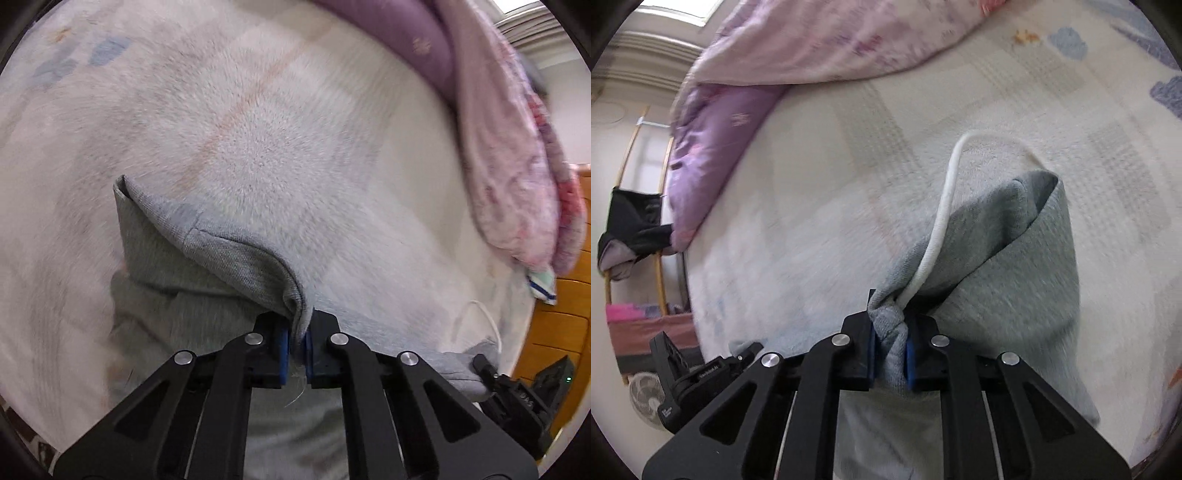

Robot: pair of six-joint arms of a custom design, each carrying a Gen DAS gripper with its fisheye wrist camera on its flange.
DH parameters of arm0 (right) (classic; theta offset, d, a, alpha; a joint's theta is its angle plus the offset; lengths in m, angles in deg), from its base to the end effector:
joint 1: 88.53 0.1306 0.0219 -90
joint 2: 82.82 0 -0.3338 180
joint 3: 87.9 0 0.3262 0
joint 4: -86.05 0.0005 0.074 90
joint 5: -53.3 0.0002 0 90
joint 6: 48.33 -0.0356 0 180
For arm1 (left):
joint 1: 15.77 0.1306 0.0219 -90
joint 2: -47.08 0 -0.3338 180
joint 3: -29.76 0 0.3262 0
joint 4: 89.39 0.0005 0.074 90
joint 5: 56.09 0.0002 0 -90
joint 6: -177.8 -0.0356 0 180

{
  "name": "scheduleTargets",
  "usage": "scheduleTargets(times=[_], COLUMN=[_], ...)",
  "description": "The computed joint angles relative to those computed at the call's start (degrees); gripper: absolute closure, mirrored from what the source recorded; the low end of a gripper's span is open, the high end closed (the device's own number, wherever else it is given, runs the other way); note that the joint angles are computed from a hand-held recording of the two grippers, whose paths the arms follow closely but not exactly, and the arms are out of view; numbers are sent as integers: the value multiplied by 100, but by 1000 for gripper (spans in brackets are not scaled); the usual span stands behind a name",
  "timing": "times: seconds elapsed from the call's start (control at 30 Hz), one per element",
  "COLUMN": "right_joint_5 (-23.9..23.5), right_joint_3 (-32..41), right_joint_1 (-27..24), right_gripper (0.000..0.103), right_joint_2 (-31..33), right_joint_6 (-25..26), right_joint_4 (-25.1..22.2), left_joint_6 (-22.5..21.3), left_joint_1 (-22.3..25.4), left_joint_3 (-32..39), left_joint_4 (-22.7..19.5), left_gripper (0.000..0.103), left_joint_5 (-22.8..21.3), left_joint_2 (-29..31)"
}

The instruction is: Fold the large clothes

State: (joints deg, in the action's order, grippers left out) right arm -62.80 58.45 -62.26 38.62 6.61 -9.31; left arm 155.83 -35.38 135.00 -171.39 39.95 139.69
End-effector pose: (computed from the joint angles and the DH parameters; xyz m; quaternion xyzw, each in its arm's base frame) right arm 0.4660 0.2469 0.4529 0.0353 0.9601 0.2758 0.0288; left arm 0.3695 -0.1362 0.4329 -0.3943 0.8999 -0.1612 0.0931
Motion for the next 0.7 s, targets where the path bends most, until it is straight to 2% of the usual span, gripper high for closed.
scheduleTargets(times=[0.1, 0.23, 0.33, 0.4, 0.47, 0.57, 0.63, 0.7], right_joint_5=[-56, -79, -131, -116, -34, 14, -40, -112], right_joint_3=[-575, -1429, -2306, -3036, -3603, -4496, -5242, -5849], right_joint_1=[49, 107, 153, 233, 351, 587, 697, 761], right_gripper=[93, 93, 93, 92, 93, 92, 92, 92], right_joint_2=[-619, -1477, -2340, -2962, -3460, -4113, -4541, -4852], right_joint_6=[17, -88, -543, -1000, -1235, -1750, -2115, -2389], right_joint_4=[98, 166, 255, 347, 294, 258, 411, 546], left_joint_6=[244, 850, 1413, 1871, 2398, 3154, 3530, 3978], left_joint_1=[-293, -1096, -1762, -2287, -2910, -3616, -3961, -4342], left_joint_3=[7, 40, -167, -260, -474, -1146, -1548, -2061], left_joint_4=[-138, -489, -773, -947, -1074, -933, -760, -443], left_gripper=[97, 97, 97, 97, 98, 98, 97, 97], left_joint_5=[-58, -307, -471, -585, -716, -627, -598, -552], left_joint_2=[-399, -857, -1322, -1524, -1702, -2070, -2215, -2380])
